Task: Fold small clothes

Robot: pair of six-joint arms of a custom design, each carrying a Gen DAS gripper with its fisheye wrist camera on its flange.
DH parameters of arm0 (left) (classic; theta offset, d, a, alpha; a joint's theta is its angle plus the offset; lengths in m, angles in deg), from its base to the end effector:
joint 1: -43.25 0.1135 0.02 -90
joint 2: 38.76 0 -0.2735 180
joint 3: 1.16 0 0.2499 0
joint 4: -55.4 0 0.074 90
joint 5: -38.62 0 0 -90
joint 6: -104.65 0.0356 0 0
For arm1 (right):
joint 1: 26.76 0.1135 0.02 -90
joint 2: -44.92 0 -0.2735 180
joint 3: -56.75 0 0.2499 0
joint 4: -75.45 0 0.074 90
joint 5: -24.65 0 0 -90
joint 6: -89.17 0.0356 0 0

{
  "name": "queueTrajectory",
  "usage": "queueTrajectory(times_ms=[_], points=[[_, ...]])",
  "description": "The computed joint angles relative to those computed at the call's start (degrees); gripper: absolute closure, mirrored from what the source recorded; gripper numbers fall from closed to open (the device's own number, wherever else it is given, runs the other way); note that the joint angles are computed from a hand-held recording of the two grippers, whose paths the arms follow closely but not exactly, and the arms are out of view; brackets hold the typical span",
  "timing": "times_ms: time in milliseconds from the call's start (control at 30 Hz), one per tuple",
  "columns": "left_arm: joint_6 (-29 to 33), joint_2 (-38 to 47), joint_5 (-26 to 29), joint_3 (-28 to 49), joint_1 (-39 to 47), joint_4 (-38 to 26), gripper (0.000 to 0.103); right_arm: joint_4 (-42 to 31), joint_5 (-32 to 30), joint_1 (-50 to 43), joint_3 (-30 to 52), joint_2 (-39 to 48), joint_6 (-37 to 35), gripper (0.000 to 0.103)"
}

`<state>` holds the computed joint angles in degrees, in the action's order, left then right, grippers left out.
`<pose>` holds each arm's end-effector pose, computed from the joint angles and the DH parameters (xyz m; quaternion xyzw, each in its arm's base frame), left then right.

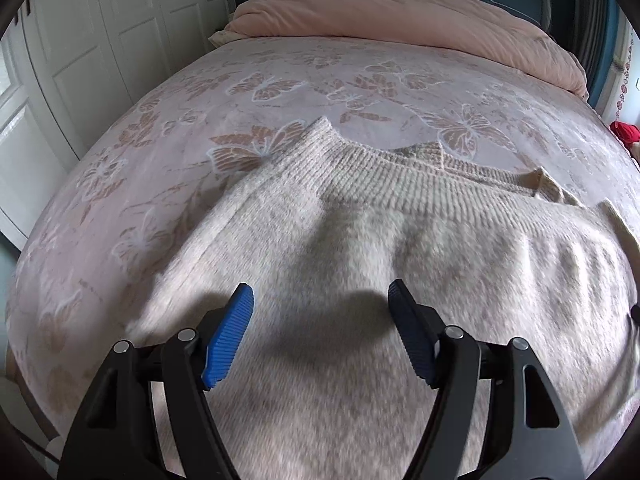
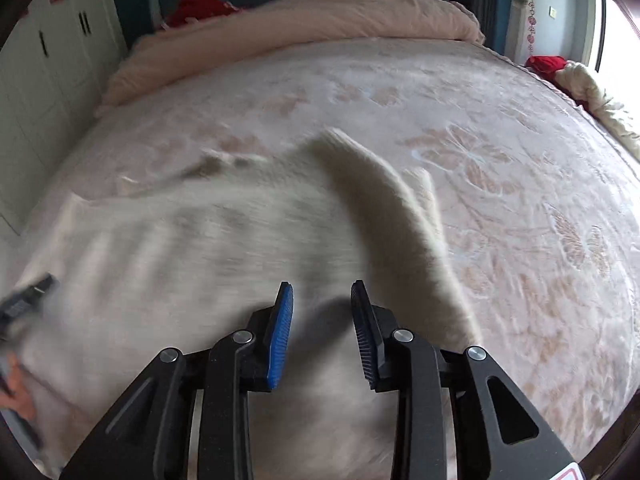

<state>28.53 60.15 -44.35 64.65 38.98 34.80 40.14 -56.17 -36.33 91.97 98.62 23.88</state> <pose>0.3352 -0.0294 0.1591 0.1685 0.9336 -0.0320 0.3147 0.1564 -0.0321 0.1666 0.3030 0.8980 -0.0346 0.3171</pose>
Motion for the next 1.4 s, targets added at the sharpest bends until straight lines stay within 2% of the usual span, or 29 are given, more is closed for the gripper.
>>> queueTrajectory(times_ms=[33, 100, 167, 233, 267, 400, 533, 600, 667, 733, 833, 933, 1000, 1100, 1133, 1200, 1233, 1267, 1400], points=[[0.2, -1.1, -0.1, -0.6, 0.2, -0.5, 0.036, -1.9, -0.1, 4.1, 0.7, -3.1, 2.7, 0.073], [0.4, -2.9, 0.4, -1.7, 0.5, -1.1, 0.035, -3.8, 4.1, 14.5, 2.2, -3.3, 7.9, 0.073], [0.7, -4.5, 0.1, -2.9, 0.5, -1.5, 0.036, -0.7, 6.2, 20.6, 1.8, 1.5, 9.9, 0.073], [0.9, -5.6, 0.0, -4.0, 0.7, -1.6, 0.036, 2.7, 6.1, 22.8, 1.9, 10.4, 11.7, 0.073], [1.1, -5.9, -0.1, -4.3, 0.8, -1.8, 0.036, 2.6, 7.2, 23.9, 2.1, 11.5, 13.0, 0.074], [1.6, -7.7, 1.7, -5.0, 3.3, -3.8, 0.035, -4.0, 10.4, 30.8, 4.9, 3.1, 18.6, 0.073], [-2.0, -8.1, 8.7, -3.0, 10.2, -8.3, 0.035, -4.5, 12.8, 35.7, 5.6, 7.3, 20.8, 0.074], [-4.2, -7.5, 13.7, -1.4, 15.3, -10.0, 0.034, -4.3, 12.1, 36.6, 4.6, 5.4, 22.9, 0.075], [-5.1, -6.5, 15.4, -0.1, 18.4, -10.8, 0.032, -4.9, 15.4, 41.6, 4.5, 3.0, 25.9, 0.075], [-6.5, -4.1, 15.4, 1.9, 21.0, -11.3, 0.029, -5.4, 18.6, 46.0, 6.0, 4.6, 27.2, 0.075], [-9.7, 0.8, 14.9, 5.3, 23.4, -13.6, 0.029, -3.5, 19.3, 47.1, 8.3, 8.9, 26.0, 0.075], [-11.7, 6.8, 17.4, 9.8, 24.4, -19.7, 0.028, 1.8, 16.7, 44.7, 8.9, 13.2, 24.3, 0.075], [-13.2, 7.3, 18.5, 9.2, 24.5, -18.6, 0.021, 4.4, 15.6, 43.0, 9.9, 16.9, 23.2, 0.075], [-14.9, 7.2, 18.2, 8.8, 23.2, -17.3, 0.021, 8.2, 12.3, 40.2, 11.3, 24.1, 21.5, 0.075], [-15.3, 7.6, 18.9, 9.1, 23.0, -17.3, 0.025, 9.4, 11.2, 39.7, 11.5, 27.2, 21.2, 0.075], [-14.9, 9.1, 23.6, 10.9, 23.1, -19.5, 0.07, 12.5, 12.6, 40.6, 10.6, 30.0, 20.7, 0.075], [-15.2, 9.7, 24.9, 12.2, 23.1, -21.3, 0.072, 12.7, 13.5, 41.2, 10.6, 30.5, 20.5, 0.075], [-16.3, 9.1, 25.4, 12.2, 23.2, -20.9, 0.084, 12.4, 14.3, 41.7, 10.8, 30.9, 20.0, 0.075], [-15.5, 2.2, 30.9, 11.5, 22.7, -22.2, 0.091, 14.2, 15.9, 42.6, 10.0, 31.7, 18.4, 0.075]])
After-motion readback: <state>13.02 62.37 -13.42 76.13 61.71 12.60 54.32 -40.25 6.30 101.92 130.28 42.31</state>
